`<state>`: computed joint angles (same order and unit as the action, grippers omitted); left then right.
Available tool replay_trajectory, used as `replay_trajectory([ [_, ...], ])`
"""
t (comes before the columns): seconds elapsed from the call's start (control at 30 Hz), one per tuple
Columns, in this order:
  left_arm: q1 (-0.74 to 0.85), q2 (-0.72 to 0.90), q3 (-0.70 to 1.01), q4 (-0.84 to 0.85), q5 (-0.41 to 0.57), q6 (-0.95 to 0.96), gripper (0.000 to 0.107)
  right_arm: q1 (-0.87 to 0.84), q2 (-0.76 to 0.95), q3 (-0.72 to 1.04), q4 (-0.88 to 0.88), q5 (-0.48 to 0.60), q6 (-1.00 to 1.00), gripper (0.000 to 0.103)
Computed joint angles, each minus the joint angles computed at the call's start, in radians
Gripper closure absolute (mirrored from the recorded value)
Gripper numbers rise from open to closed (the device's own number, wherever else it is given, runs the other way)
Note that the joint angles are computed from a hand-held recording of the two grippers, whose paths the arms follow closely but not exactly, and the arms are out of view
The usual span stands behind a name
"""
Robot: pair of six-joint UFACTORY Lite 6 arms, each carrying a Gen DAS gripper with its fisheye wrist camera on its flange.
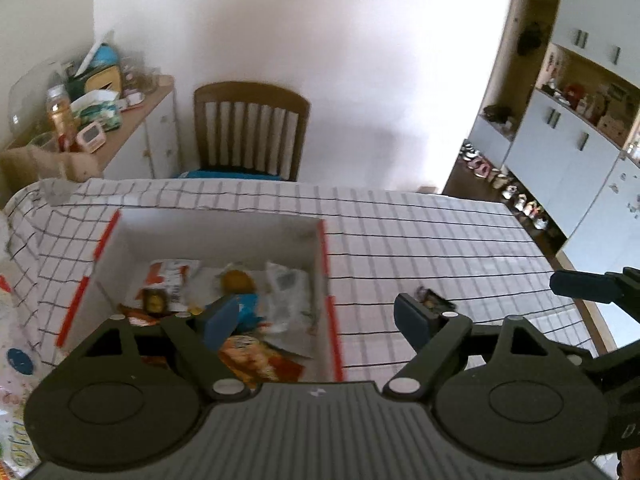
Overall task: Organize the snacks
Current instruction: 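Move both tools back to the black and purple candies on the table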
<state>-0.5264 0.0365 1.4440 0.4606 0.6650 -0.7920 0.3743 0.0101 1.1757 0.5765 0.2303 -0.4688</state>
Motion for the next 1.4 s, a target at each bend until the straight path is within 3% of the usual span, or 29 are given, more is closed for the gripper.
replay_trajectory([
  [0.17,-0.087,0.072,0.050,0.062,-0.015,-0.108,0.020,-0.125,-0.064,-0.073,0.293,0.052,-0.333,0.001],
  [0.33,-0.145,0.170,0.115,0.123,-0.021,-0.213,0.005,-0.250,-0.090,-0.120,0.478,0.118,-0.564,0.000],
  [0.4,-0.160,0.205,0.133,0.126,-0.037,-0.235,0.005,-0.312,-0.092,-0.135,0.546,0.159,-0.656,0.000],
  [0.63,-0.225,0.376,0.255,0.187,-0.015,-0.334,0.005,-0.506,-0.007,-0.127,0.641,0.258,-0.846,0.000],
  [0.83,-0.233,0.557,0.430,0.140,0.027,-0.308,0.005,-0.596,0.136,-0.045,0.677,0.290,-0.942,0.001],
  [1.1,-0.224,0.796,0.692,0.081,0.085,-0.216,0.005,-0.585,0.398,0.210,0.565,0.310,-0.806,0.002],
  [1.4,-0.203,1.017,0.970,0.041,0.137,-0.098,0.005,-0.518,0.702,0.579,0.340,0.373,-0.504,0.005],
])
